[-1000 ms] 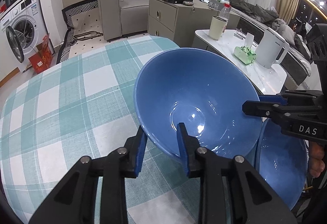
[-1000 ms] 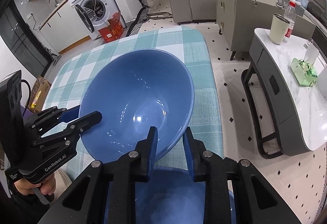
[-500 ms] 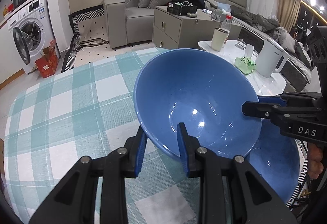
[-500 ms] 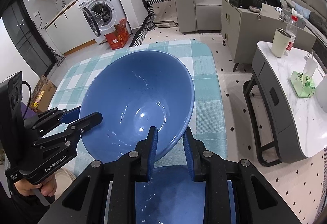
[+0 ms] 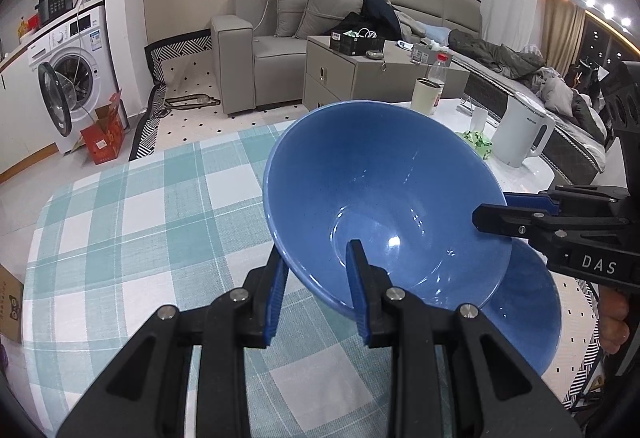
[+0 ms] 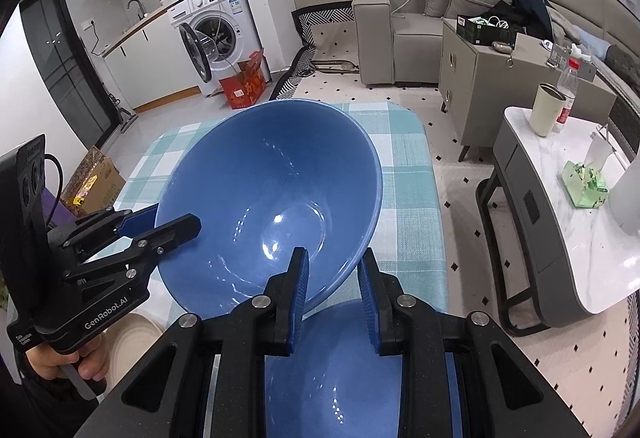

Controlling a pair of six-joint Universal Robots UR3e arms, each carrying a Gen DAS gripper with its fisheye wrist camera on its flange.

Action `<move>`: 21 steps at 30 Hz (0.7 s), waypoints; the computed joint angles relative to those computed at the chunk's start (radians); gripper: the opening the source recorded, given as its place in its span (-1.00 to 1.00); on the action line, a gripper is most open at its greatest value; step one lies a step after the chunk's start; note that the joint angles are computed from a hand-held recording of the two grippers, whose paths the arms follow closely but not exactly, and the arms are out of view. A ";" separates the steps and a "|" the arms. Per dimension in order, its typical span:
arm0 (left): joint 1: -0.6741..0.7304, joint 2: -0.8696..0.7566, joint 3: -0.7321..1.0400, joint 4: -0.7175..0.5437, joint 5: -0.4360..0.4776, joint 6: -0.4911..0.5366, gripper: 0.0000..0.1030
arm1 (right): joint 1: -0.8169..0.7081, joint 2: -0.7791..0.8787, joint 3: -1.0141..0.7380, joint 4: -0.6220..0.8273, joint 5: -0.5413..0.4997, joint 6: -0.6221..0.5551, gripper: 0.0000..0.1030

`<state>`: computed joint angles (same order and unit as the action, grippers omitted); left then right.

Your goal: Organize plates and bowls

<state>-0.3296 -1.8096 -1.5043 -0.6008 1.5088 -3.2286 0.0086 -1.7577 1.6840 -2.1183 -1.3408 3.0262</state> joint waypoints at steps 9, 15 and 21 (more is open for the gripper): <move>-0.017 0.077 -0.069 0.027 0.015 -0.010 -0.46 | 0.007 -0.091 0.016 0.031 -0.006 -0.002 -0.50; -0.036 0.114 -0.103 0.039 0.034 -0.016 -0.46 | 0.018 -0.146 0.044 0.036 -0.022 -0.003 -0.50; -0.056 0.129 -0.116 0.042 0.053 -0.025 -0.46 | -0.004 -0.215 0.093 0.048 -0.001 -0.012 -0.50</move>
